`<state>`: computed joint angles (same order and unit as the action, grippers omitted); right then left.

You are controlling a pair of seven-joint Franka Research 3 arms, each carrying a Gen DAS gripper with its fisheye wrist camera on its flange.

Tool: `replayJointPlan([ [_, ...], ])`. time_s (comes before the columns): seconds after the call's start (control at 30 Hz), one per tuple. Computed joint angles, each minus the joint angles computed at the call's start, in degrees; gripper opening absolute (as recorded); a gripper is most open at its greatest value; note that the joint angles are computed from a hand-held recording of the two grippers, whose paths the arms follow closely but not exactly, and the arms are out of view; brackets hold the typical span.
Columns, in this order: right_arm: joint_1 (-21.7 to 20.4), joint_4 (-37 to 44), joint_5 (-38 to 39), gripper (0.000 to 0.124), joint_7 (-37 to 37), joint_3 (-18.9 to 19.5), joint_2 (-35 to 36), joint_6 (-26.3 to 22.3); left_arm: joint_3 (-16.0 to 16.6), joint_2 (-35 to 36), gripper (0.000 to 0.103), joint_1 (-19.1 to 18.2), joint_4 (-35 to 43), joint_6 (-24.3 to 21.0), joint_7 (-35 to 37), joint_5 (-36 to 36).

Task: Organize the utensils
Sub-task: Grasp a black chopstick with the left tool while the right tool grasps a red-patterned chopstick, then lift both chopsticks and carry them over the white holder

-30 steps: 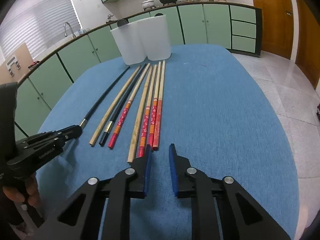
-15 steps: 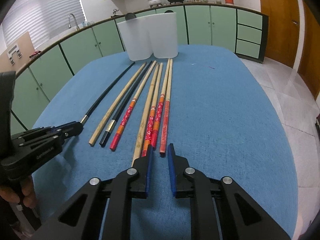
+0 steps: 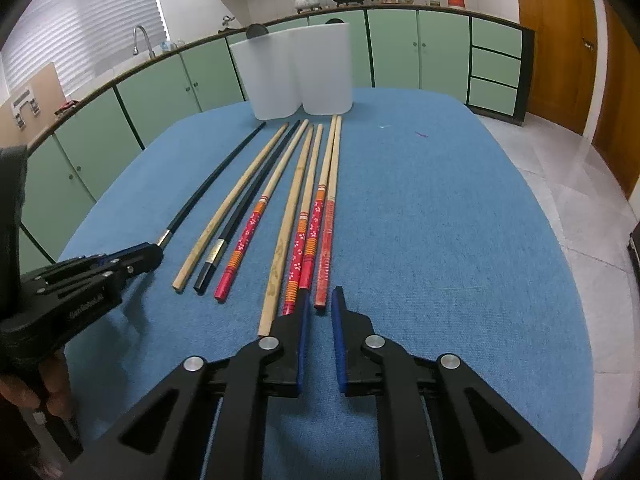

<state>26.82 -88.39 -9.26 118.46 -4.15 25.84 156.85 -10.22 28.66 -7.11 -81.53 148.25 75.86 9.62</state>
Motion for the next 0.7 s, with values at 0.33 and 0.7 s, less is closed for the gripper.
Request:
replayJointPlan([
  [0.33,1.58,1.04,-4.76,0.006,3.36,-1.78,0.34,-1.93,-0.39,0.20,0.010,0.35,0.20,0.18,0.32,-0.74],
  [0.7,1.51,-1.62,-9.07,0.006,8.28,-2.40,-1.50,-1.63,-2.21,-0.68,0.008,2.56,-1.78,1.98,3.35,-5.76],
])
